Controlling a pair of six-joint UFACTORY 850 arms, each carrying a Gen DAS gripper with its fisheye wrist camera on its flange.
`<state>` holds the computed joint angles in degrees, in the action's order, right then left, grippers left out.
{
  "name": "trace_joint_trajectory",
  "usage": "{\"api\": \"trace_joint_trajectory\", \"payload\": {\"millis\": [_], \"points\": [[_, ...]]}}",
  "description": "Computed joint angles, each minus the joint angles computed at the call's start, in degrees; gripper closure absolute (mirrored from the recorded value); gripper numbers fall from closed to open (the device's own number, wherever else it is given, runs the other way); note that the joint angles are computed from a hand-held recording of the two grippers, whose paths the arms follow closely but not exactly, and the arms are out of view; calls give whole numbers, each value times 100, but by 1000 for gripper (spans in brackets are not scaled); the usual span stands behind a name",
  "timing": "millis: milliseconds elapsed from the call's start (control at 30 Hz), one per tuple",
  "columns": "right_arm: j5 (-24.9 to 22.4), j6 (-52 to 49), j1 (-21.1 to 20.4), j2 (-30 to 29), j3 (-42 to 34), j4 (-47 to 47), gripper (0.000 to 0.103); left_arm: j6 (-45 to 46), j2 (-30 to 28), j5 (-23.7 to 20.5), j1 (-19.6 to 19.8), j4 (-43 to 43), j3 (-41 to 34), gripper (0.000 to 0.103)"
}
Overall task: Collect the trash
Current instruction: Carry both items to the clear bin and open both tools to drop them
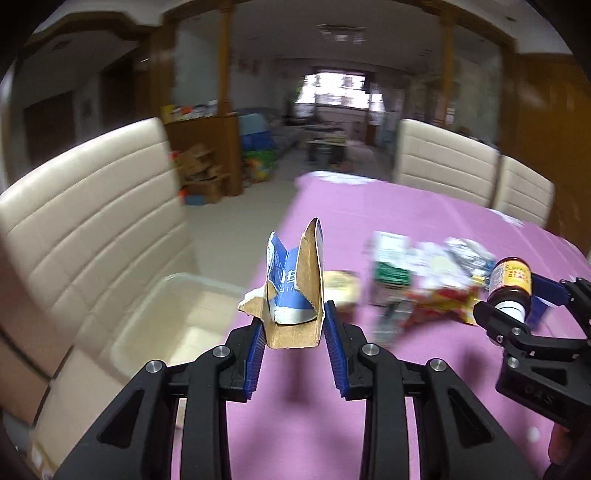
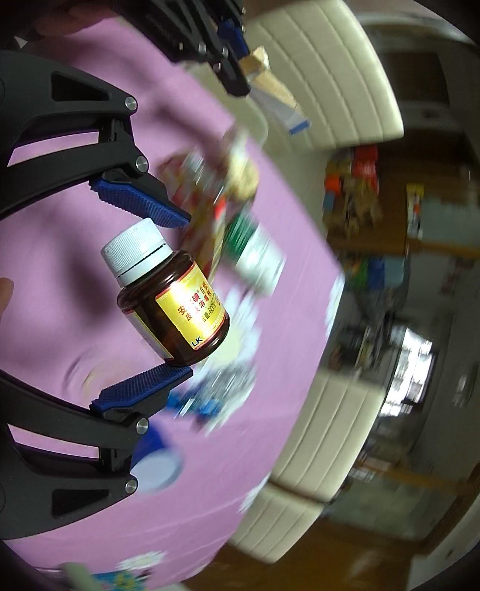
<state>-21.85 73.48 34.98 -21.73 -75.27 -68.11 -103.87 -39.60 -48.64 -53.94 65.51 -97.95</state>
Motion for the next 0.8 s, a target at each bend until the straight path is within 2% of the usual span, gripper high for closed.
{"api": "trace_joint_trajectory", "payload": {"millis": [133, 233, 500, 567, 667, 800], "points": [[276, -752, 233, -548, -718, 358, 28, -354, 264, -104, 200, -103, 461, 73], [359, -1525, 348, -970, -1288, 960, 28, -544, 397, -250, 319, -56, 713, 73], [581, -4012, 528, -2094, -2850, 2915, 28, -982, 741, -207, 730, 34, 1385, 73], [463, -4625, 517, -2410, -3333, 3474, 28, -1021, 736, -227, 826, 11, 1413, 73], [39, -5661, 548, -3024, -4326, 4548, 28, -1131, 762, -202, 968, 44, 1514, 73], [-417, -6203, 583, -3612, -5303, 5000, 27, -1282, 777, -65, 1145, 14, 1592, 70]]}}
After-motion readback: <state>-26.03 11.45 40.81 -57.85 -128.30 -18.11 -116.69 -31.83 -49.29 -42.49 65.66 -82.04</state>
